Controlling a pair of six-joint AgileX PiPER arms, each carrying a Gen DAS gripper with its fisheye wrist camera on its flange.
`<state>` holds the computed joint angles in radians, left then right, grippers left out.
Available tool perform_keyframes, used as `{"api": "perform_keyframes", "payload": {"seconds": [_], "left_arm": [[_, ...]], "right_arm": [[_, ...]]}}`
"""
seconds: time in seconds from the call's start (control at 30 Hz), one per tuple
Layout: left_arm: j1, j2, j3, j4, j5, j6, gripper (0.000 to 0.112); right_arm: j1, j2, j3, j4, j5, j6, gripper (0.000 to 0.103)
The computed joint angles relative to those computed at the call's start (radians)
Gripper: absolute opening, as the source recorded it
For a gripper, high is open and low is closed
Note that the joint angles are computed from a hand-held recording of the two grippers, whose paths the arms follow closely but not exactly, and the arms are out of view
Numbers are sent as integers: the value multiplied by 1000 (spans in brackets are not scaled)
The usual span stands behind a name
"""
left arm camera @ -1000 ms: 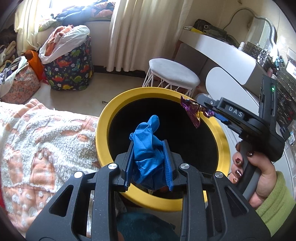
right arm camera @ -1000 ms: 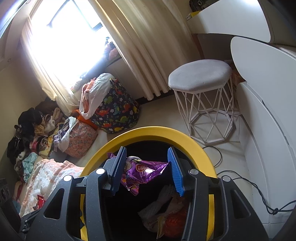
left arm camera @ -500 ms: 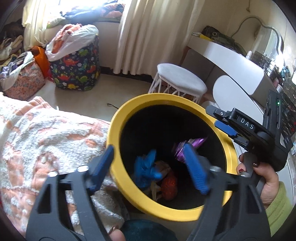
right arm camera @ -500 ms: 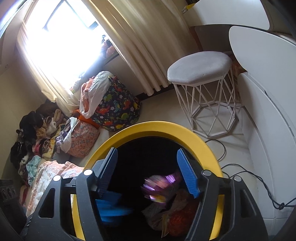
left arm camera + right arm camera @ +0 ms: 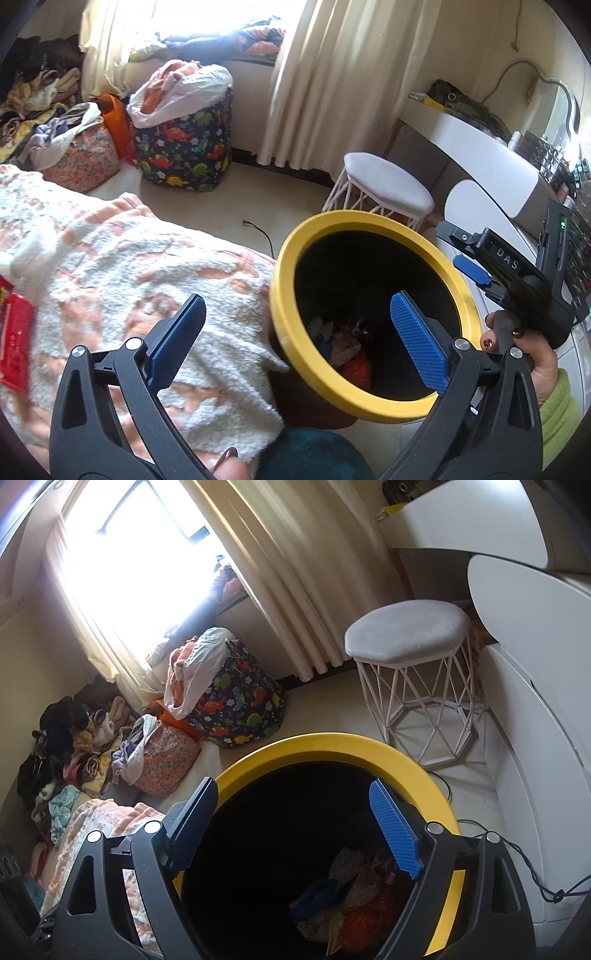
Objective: Collect trash
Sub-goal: 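Move both tools back to the red can and white fork bundle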
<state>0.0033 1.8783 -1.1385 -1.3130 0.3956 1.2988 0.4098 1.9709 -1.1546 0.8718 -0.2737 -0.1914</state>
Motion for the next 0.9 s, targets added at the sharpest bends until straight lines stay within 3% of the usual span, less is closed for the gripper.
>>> {"api": "perform_keyframes", "payload": {"seconds": [0.37,0.9], "left_arm": [[95,-75,56,1,33,37,92],[255,-88,-24,114,124,-77,92]], "right_arm": [[79,-12,-25,284,-52,-289,88],[209,-3,-198,798,-66,-855,88]]}}
